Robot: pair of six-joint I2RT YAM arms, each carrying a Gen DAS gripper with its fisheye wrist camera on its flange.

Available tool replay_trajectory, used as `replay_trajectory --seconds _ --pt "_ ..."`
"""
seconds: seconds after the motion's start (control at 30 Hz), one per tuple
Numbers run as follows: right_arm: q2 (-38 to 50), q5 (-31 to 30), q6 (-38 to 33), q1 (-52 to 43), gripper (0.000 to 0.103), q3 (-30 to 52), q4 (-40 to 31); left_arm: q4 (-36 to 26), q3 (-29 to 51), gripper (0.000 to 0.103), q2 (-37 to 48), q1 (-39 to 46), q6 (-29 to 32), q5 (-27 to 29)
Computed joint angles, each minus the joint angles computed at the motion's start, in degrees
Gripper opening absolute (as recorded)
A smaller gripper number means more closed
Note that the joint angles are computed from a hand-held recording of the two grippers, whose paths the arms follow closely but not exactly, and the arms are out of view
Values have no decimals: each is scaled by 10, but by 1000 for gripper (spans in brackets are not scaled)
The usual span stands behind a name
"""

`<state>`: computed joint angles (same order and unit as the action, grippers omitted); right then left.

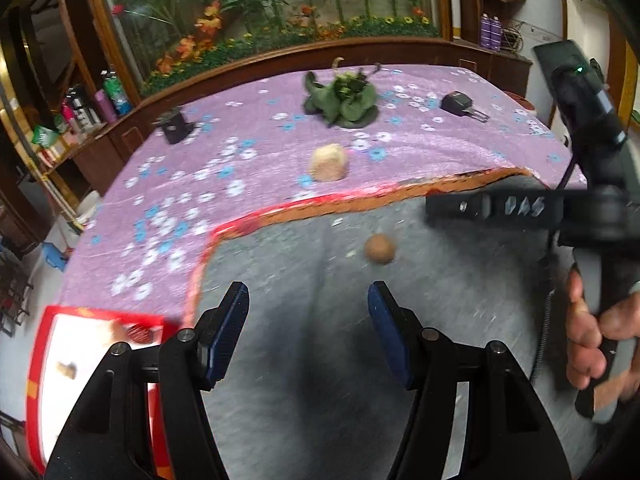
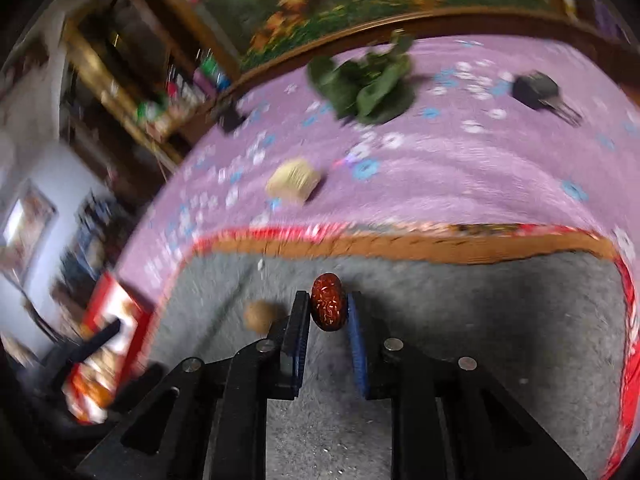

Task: Organize fruits
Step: 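Grasp the red date with the right tool while the left tool grasps a brown nut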

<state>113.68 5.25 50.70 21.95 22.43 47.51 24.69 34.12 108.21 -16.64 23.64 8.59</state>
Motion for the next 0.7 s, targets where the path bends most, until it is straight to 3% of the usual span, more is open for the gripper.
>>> replay_trajectory --seconds 0.07,0.37,0.4,0.53,0.6,0.7 --pt "8 -20 28 -29 20 -24 42 -10 26 61 24 -25 -18 -11" --pt "59 -68 65 -79 20 -23 92 -35 103 60 106 -78 -65 -30" --pt "59 -66 64 -77 20 -22 90 -35 106 58 111 -79 -67 -31" --pt "61 -65 65 -76 20 -22 92 -33 123 26 133 -77 -78 -21" --pt "62 -65 66 -77 20 -22 93 -17 120 21 139 -75 -79 -9" --pt "59 -59 64 -73 20 -21 86 0 111 20 138 -75 -76 -11"
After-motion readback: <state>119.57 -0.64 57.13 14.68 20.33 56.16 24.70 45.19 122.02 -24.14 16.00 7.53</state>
